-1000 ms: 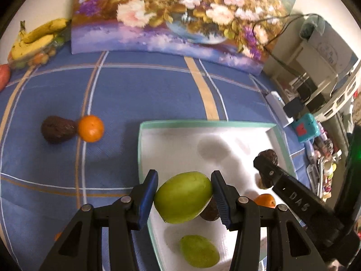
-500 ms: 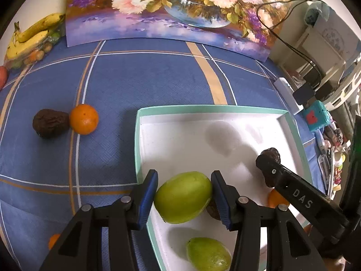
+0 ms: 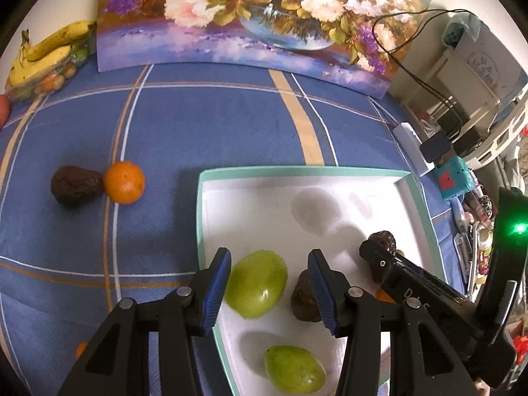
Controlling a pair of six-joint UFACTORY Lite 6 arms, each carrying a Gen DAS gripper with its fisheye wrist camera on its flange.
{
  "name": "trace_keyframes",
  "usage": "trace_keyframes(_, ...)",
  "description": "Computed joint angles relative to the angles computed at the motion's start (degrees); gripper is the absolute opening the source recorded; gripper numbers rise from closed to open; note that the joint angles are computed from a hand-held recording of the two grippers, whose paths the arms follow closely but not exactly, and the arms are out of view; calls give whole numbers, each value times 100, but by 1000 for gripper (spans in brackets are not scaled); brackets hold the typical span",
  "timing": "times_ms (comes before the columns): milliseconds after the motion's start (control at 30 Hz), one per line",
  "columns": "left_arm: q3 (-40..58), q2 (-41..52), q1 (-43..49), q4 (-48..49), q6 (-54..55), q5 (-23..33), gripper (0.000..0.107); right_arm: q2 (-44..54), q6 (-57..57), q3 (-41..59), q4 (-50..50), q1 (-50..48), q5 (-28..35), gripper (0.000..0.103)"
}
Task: Organize fruits
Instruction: 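Carry the green fruit into the white tray with the left tool while the right tool releases the date there, then move both open tools back from the tray toward a mandarin and small fruit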
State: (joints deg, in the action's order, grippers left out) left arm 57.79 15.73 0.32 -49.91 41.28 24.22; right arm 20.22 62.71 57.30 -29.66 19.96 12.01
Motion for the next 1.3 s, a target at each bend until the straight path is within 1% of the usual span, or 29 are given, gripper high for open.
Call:
trace_keyframes(133, 55, -180, 101, 242, -284, 154, 52, -138, -11, 23, -11, 25, 161, 39)
trace_keyframes(233, 87, -323, 212, 399, -493, 305, 52, -347, 192, -4, -239, 91, 317, 39)
trace_keyframes(333, 96, -507, 303, 860, -980, 389, 52, -560, 349, 15, -414, 239, 576, 39)
trace_keyframes(467, 90, -657, 435, 1432, -1569, 428, 52, -865, 351, -20, -433, 449, 742, 39)
trace_keyframes(567, 52, -747, 620, 1548, -1673, 507, 52, -984, 321, -12, -375, 603, 814, 39)
trace_keyframes(767, -83, -1020, 959, 1686, -1736, 585, 54, -1090, 521, 62, -608, 960, 1071, 39)
trace_keyframes(800, -82, -1040, 999, 1708, -1735, 604, 54, -1084, 558, 84, -654, 1016, 1106, 40)
trace_keyframes(833, -73, -1052, 1055, 1750, -1749, 626, 56, -1068, 563, 101, -677, 1048, 1121, 43)
trace_keyframes(867, -75, -1066, 1089, 1793, -1776, 637, 57, -1036, 553, 126, -682, 1075, 1133, 50)
trace_keyframes(900, -74, -1071, 1123, 1838, -1814, 638, 59, -1012, 542, 142, -673, 1093, 1140, 55)
trace_keyframes(967, -68, -1050, 1189, 2018, -2014, 601, 67, -929, 454, 190, -592, 1109, 1151, 56)
trace_keyframes(1000, -66, -1019, 1214, 2148, -2182, 555, 76, -882, 393, 218, -536, 1108, 1167, 56)
trace_keyframes(1067, -48, -921, 1258, 2285, -2359, 482, 81, -797, 360, 265, -510, 1120, 1239, 58)
trace_keyframes(1100, -24, -861, 1270, 2354, -2433, 475, 82, -758, 357, 286, -508, 1126, 1285, 61)
trace_keyframes(1233, -14, -714, 1261, 2861, -2951, 298, 94, -675, 323, 304, -472, 1128, 1344, 67)
trace_keyframes(1300, -60, -713, 1249, 3009, -3077, 219, 96, -649, 345, 305, -509, 1134, 1356, 77)
